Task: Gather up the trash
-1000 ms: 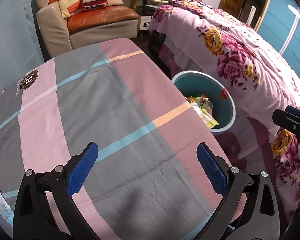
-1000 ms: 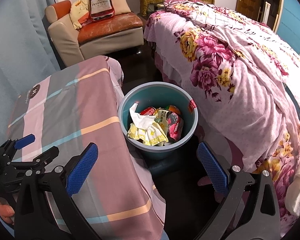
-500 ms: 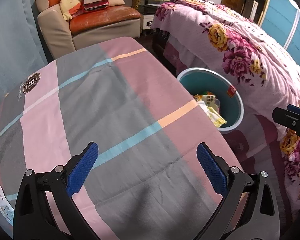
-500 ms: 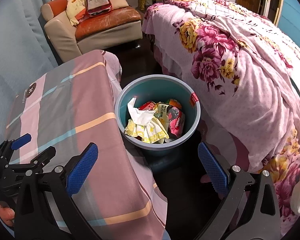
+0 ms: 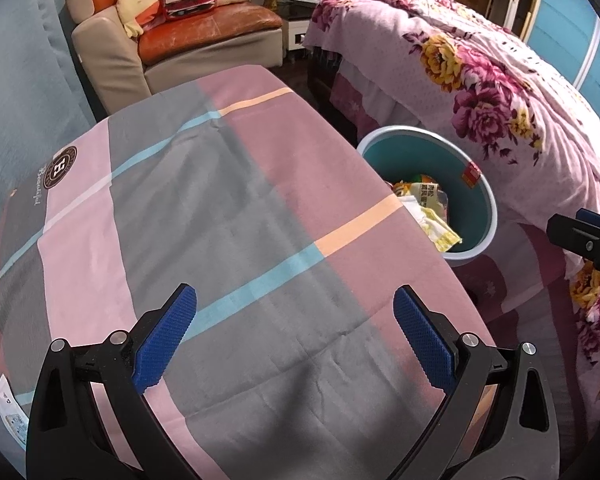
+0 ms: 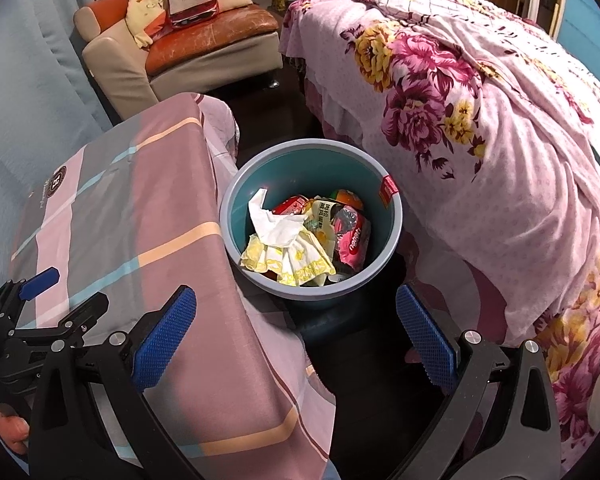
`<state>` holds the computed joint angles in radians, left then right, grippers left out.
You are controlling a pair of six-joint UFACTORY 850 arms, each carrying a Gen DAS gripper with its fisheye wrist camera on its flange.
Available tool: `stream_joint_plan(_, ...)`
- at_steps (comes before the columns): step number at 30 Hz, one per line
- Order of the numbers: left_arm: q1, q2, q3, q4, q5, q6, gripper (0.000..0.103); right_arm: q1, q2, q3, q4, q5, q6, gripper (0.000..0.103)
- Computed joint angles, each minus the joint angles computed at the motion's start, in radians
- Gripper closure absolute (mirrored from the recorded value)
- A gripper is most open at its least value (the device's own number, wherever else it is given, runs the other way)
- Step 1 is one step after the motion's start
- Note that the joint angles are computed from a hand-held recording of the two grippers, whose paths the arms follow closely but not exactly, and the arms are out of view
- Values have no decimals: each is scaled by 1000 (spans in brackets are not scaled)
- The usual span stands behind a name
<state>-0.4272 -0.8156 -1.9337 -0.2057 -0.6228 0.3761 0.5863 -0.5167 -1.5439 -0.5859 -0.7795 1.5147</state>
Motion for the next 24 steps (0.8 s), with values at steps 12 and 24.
stream_joint_plan(12,-14,-21,-30,51,-14,-44,4,-19,11,33,11,35,0,7)
stream_joint_plan(24,-18,-47,-66,59,-37,-57,4,-31,3,28,29,38,-19,7)
